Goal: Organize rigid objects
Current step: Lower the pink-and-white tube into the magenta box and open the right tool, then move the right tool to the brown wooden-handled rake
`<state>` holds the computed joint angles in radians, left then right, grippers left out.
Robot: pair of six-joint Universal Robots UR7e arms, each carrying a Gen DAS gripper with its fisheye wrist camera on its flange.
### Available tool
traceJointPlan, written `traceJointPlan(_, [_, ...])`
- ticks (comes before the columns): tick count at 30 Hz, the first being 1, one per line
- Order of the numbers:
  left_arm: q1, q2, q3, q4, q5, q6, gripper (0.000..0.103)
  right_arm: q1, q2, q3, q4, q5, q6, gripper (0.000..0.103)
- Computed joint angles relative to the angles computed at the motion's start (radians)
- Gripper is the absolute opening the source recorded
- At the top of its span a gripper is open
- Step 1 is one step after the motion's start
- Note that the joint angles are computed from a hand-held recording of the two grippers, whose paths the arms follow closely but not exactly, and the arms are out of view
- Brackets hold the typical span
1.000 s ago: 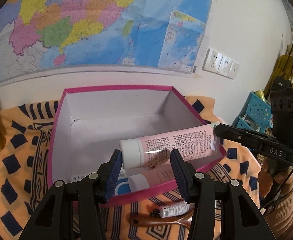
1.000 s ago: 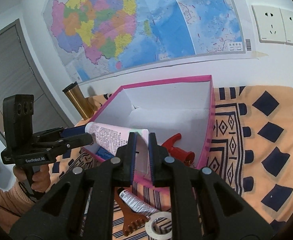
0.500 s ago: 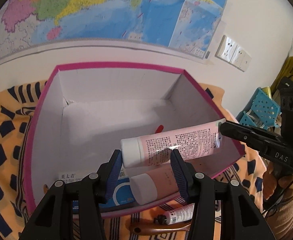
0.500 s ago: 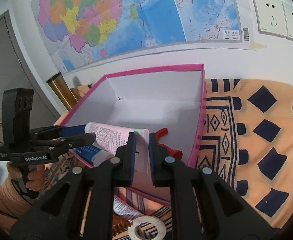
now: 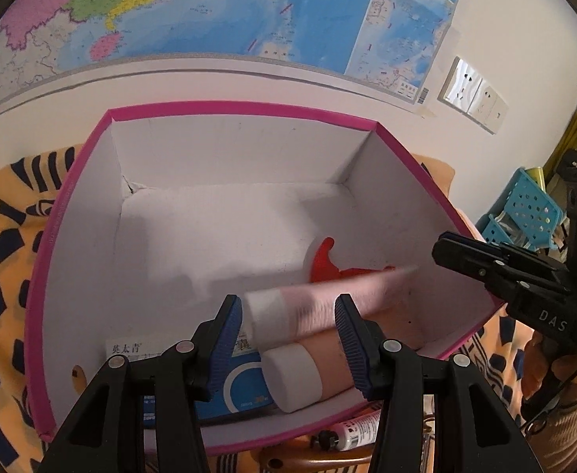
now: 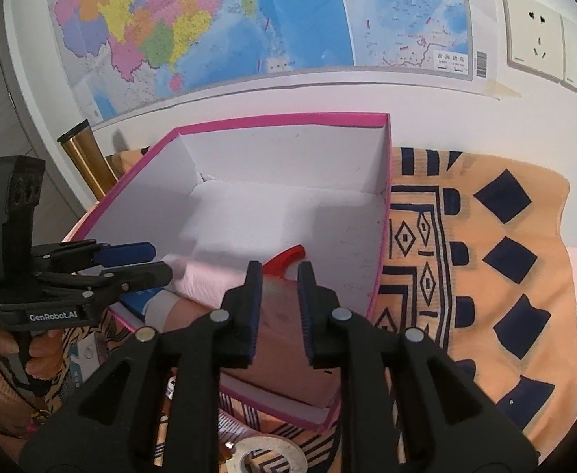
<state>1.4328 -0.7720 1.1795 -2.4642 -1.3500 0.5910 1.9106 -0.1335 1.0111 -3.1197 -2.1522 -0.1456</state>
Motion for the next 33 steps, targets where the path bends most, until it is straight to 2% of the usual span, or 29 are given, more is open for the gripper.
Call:
traceJointPlan(7, [-0.002,-0.082,0.136,-0.139,-0.024,0.066,0.049,0.009,-0.032,0.080,-0.076,-0.002,-0.010,0.020])
traceJointPlan(14, [0.008,-0.168,0.251,-0.199,-0.097,0.113,0.049,0.025,-0.101,0.247,-0.211,0.067,-0.032,0.024])
traceJointPlan(19, [0.015,-0.206,0.313,-0.209,-0.124,0.135,0.050,0.034,-0.131,0.344,-0.252,0.110,-0.017,0.026])
traceJointPlan(24, [0.020,-0.221,0.362,-0.208,-0.107,0.163,0.050,0.030,-0.125,0.390,-0.202,0.112,0.025,0.026])
traceJointPlan(29, [0.023,-0.207,0.383,-0.197,-0.057,0.177,0.050,0.013,-0.111,0.412,-0.142,0.124,0.082,0.026])
traceJointPlan(33, [0.025,-0.198,0.403,-0.221,-0.018,0.188,0.050,0.009,-0.107,0.427,-0.139,0.119,0.111,0.026])
